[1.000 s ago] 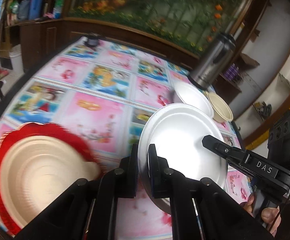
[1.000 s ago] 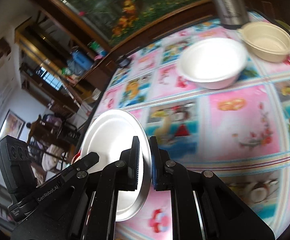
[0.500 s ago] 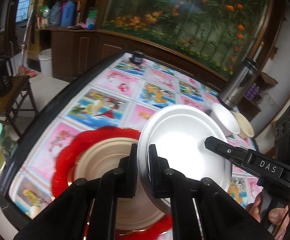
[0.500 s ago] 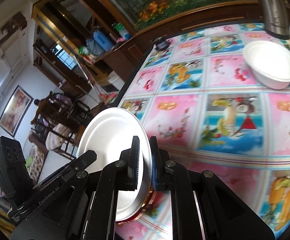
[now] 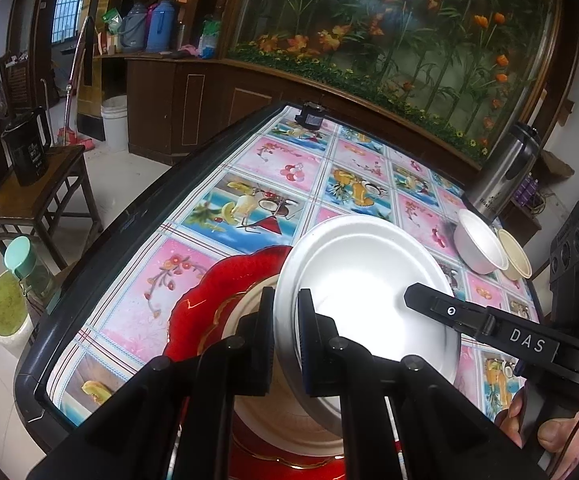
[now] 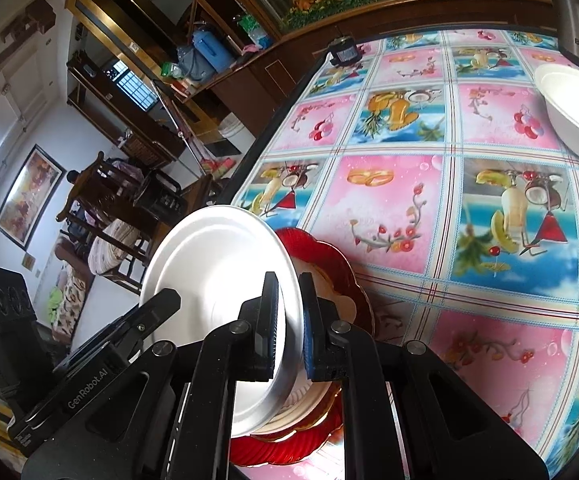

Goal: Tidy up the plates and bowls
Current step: 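Carry the white plate over the red stack and lower it with both grippers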

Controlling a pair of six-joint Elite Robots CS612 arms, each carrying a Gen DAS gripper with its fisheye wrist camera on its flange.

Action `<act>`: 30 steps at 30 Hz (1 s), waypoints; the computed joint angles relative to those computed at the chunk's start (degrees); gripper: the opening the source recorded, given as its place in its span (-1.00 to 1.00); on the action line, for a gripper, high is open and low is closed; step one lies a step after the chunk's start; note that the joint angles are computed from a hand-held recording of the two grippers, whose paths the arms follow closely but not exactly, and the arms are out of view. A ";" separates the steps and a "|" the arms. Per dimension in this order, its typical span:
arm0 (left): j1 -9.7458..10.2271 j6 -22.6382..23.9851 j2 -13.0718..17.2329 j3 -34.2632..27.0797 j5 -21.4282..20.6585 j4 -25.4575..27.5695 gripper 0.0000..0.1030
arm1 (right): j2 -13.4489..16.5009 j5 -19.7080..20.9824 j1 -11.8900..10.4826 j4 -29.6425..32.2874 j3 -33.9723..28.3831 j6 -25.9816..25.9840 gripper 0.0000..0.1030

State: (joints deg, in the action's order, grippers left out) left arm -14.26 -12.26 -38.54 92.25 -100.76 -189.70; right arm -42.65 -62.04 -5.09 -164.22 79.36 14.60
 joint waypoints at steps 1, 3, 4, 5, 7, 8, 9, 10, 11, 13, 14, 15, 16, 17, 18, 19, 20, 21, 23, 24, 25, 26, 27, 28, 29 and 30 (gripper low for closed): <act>-0.01 0.01 0.04 -0.02 0.16 0.00 -0.83 | 0.03 -0.06 0.04 0.25 -0.04 -0.08 -0.80; -0.04 0.16 0.01 0.14 0.53 -0.17 -0.83 | 0.15 -0.20 0.17 0.56 -0.13 -0.11 -0.80; -0.07 0.26 0.01 0.25 0.80 -0.43 -0.83 | 0.28 -0.26 0.22 0.81 -0.31 -0.25 -0.80; -0.11 0.31 0.02 0.35 1.17 -0.71 -0.83 | 0.33 -0.27 0.25 0.89 -0.36 -0.29 -0.80; -0.16 0.48 0.03 0.46 1.81 -1.09 -0.83 | 0.42 -0.19 0.34 1.40 -0.49 -0.38 -0.79; -0.19 0.62 0.05 0.54 2.14 -1.29 -0.83 | 0.51 -0.29 0.42 1.77 -0.63 -0.59 -0.79; -0.19 0.65 0.08 0.58 2.33 -1.45 -0.83 | 0.57 -0.47 0.50 1.98 -0.70 -0.78 -0.78; -0.15 0.61 0.13 0.57 2.49 -1.50 -0.83 | 0.65 -0.65 0.58 2.17 -0.80 -0.93 -0.78; -0.11 0.64 0.21 0.47 2.56 -1.39 -0.83 | 0.73 -0.66 0.64 2.36 -0.89 -1.04 -0.78; -0.09 0.77 0.28 0.45 2.75 -1.27 -0.83 | 0.88 -0.84 0.77 2.71 -1.10 -1.27 -0.78; -0.09 0.80 0.32 0.46 2.85 -1.31 -0.83 | 0.92 -0.93 0.80 2.78 -1.14 -1.35 -0.78; -0.08 0.83 0.37 0.47 3.01 -1.35 -0.83 | 0.92 -0.97 0.83 2.89 -1.12 -1.42 -0.78; -0.13 0.92 0.39 0.50 3.21 -1.37 -0.83 | 0.96 -0.97 0.86 3.00 -1.15 -1.45 -0.78; -0.20 1.06 0.41 0.54 3.53 -1.40 -0.83 | 1.01 -1.03 0.91 3.13 -1.21 -1.53 -0.78; -0.23 1.17 0.46 0.56 3.71 -1.46 -0.83 | 1.03 -1.16 0.95 3.27 -1.24 -1.69 -0.78; -0.24 1.23 0.52 0.55 3.80 -1.50 -0.83 | 1.06 -1.50 1.05 3.42 -1.30 -1.92 -0.77; -0.25 1.30 0.58 0.56 3.91 -1.54 -0.82 | 1.07 -1.76 1.12 3.53 -1.35 -2.06 -0.77; -0.26 1.39 0.63 0.53 4.03 -1.51 -0.82 | 1.05 -2.11 1.22 3.70 -1.39 -2.26 -0.77; -0.33 1.65 0.73 0.48 4.37 -1.51 -0.82 | 1.10 -2.91 1.41 3.92 -1.50 -2.72 -0.76; -0.35 1.74 0.80 0.48 4.47 -1.67 -0.82 | 1.11 -3.19 1.46 4.02 -1.53 -2.92 -0.76; -0.38 1.86 0.85 0.46 4.59 -1.77 -0.82 | 1.14 -3.70 1.57 4.12 -1.59 -3.30 -0.76; -0.44 2.05 0.90 0.46 4.87 -1.90 -0.81 | 1.18 -4.00 1.63 4.10 -1.64 -3.46 -0.75; -0.54 2.28 0.91 0.52 5.26 -2.13 -0.81 | 1.22 -4.25 1.67 4.15 -1.71 -3.59 -0.75; -0.65 2.56 0.96 0.56 5.69 -2.43 -0.80 | 1.23 -4.27 1.67 4.23 -1.72 -3.65 -0.75; -0.75 2.84 1.01 0.59 6.09 -2.66 -0.80 | 1.30 -4.21 1.65 4.29 -1.80 -3.70 -0.75; -0.84 3.05 1.07 0.58 6.46 -2.73 -0.79 | 1.37 -4.13 1.61 4.27 -1.84 -3.67 -0.75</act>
